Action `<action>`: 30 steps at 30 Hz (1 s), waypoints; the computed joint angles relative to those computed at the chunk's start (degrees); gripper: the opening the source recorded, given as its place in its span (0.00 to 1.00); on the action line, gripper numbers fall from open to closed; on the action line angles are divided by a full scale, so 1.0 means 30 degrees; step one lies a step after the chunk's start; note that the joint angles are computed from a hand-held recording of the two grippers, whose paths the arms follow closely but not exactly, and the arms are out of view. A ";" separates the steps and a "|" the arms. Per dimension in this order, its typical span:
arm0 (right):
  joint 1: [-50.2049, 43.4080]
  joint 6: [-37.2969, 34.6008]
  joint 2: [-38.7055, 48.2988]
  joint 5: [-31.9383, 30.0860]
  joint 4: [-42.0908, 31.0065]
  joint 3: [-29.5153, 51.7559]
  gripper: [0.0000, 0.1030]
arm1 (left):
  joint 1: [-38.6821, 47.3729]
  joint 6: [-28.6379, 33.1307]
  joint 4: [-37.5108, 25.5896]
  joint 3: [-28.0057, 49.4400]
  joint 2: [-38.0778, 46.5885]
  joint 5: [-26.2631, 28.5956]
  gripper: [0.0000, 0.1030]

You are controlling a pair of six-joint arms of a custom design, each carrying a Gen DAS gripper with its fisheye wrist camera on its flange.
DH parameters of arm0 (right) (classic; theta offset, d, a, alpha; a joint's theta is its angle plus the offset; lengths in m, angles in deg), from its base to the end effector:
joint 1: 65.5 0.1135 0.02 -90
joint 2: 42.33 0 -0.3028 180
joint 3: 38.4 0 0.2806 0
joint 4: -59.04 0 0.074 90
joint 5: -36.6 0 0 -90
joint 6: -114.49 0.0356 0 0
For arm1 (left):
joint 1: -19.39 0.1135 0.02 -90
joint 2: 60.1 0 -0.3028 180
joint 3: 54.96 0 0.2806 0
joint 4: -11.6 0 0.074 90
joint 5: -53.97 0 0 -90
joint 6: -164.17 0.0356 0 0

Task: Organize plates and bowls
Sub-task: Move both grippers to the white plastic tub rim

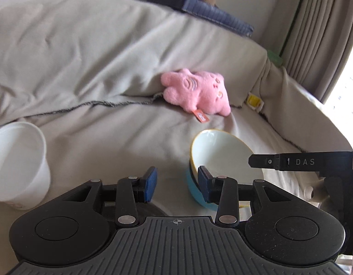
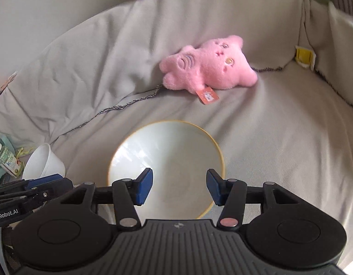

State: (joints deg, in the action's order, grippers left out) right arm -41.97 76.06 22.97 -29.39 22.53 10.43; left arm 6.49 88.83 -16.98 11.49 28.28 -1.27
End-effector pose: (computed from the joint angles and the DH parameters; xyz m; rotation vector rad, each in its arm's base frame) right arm 0.2136 0.0772 0.2240 0.7422 2.2717 0.0845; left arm 0.3243 -0.0951 0.2317 0.8173 2.2224 -0.7235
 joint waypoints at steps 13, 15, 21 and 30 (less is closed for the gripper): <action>0.3316 -0.0404 1.5157 -0.2031 -0.7281 1.9146 0.56 | 0.9815 -0.2427 -0.0799 0.7396 0.6139 0.4169 0.41; 0.3384 -0.0183 1.7454 -0.2187 -0.8866 2.2397 0.57 | 1.0289 -0.3015 -0.1232 0.8961 0.7786 0.3036 0.41; 0.2886 0.1426 2.2543 -0.3217 -1.2987 2.9659 0.64 | 1.0122 -0.2671 -0.3025 1.1381 1.0713 0.1894 0.41; 0.2736 0.1829 2.5144 -0.1732 -1.4408 3.2484 0.68 | 0.8205 -0.2497 -0.0338 0.9028 1.0883 -0.0886 0.42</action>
